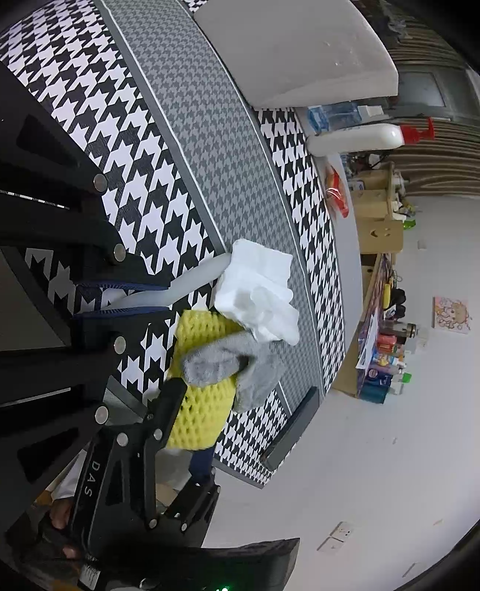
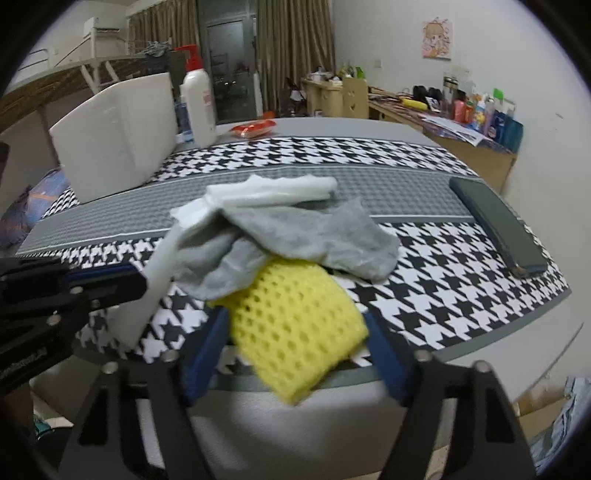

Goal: Organize soft objects

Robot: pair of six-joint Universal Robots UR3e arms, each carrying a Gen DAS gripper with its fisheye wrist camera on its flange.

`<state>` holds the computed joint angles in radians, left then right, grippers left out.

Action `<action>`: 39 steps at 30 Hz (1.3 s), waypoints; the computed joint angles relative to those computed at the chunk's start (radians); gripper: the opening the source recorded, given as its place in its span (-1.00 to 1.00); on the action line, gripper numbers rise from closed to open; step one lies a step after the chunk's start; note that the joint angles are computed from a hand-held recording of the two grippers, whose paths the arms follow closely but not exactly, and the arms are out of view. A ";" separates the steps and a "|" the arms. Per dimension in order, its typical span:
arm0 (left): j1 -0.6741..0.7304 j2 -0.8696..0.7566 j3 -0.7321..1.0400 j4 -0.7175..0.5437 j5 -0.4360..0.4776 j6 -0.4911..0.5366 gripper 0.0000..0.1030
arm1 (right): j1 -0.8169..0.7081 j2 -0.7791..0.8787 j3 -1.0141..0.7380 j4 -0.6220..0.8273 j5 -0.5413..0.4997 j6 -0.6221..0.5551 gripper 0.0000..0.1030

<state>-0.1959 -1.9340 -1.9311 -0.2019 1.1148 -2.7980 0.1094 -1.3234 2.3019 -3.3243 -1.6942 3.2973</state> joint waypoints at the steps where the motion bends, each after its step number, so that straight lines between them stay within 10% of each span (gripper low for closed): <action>1: 0.001 0.002 -0.001 0.002 0.000 0.000 -0.81 | 0.001 -0.009 0.002 0.007 0.009 -0.005 0.20; 8: 0.019 0.033 -0.038 0.022 -0.024 0.005 -0.83 | 0.039 -0.031 -0.012 0.049 0.015 -0.014 -0.57; 25: 0.055 0.095 -0.106 0.033 -0.059 0.015 -0.87 | 0.116 -0.208 0.016 0.113 -0.162 0.052 -0.62; 32: 0.026 0.054 -0.067 0.019 -0.002 -0.028 -0.11 | 0.127 -0.186 0.005 0.118 -0.177 0.063 -0.62; 39: -0.029 -0.008 0.010 -0.015 0.059 -0.050 -0.11 | 0.138 -0.226 0.028 0.112 -0.198 0.066 -0.62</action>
<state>-0.2246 -1.9419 -1.9213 -0.2169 1.1738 -2.8477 0.2475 -1.5497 2.3302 -3.2124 -1.8923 3.3638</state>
